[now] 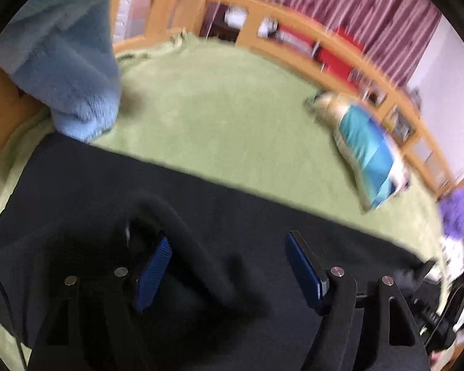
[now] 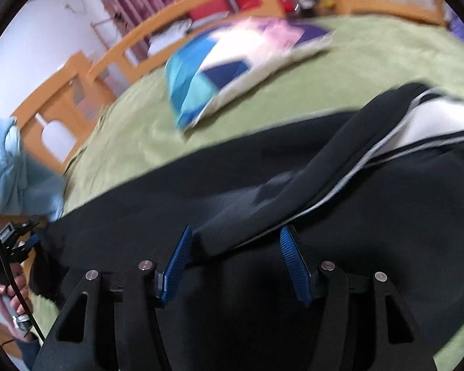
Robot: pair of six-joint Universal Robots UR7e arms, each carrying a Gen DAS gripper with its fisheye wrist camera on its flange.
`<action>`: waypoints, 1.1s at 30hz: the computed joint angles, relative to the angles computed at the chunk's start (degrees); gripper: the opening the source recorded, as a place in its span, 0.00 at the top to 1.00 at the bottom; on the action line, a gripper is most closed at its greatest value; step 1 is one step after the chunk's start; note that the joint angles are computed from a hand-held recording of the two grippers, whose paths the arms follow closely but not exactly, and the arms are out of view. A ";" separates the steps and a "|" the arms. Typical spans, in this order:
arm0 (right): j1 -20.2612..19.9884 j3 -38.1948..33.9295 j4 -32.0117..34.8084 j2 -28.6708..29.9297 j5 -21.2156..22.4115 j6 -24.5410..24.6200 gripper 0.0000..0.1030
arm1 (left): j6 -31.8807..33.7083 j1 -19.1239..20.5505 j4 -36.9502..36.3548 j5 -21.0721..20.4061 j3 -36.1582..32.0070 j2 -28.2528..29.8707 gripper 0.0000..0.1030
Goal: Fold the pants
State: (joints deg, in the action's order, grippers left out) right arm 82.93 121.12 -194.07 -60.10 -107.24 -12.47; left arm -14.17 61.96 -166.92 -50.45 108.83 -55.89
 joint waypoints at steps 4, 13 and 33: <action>0.77 -1.96 -1.48 3.80 -0.07 -1.34 0.50 | -0.98 2.26 5.82 -7.32 -2.46 1.18 0.30; -1.19 3.90 -29.14 5.13 15.06 -2.39 0.51 | 3.02 5.07 -27.73 -25.07 5.80 -0.67 0.28; -4.42 28.14 -30.69 -11.94 -6.55 -4.12 0.33 | 3.77 -5.99 -16.26 -6.02 15.26 -6.96 0.28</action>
State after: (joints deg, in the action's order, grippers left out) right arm 78.51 149.26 -224.76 -72.04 -113.79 -16.58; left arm -10.40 55.98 -183.17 -56.47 124.08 -62.86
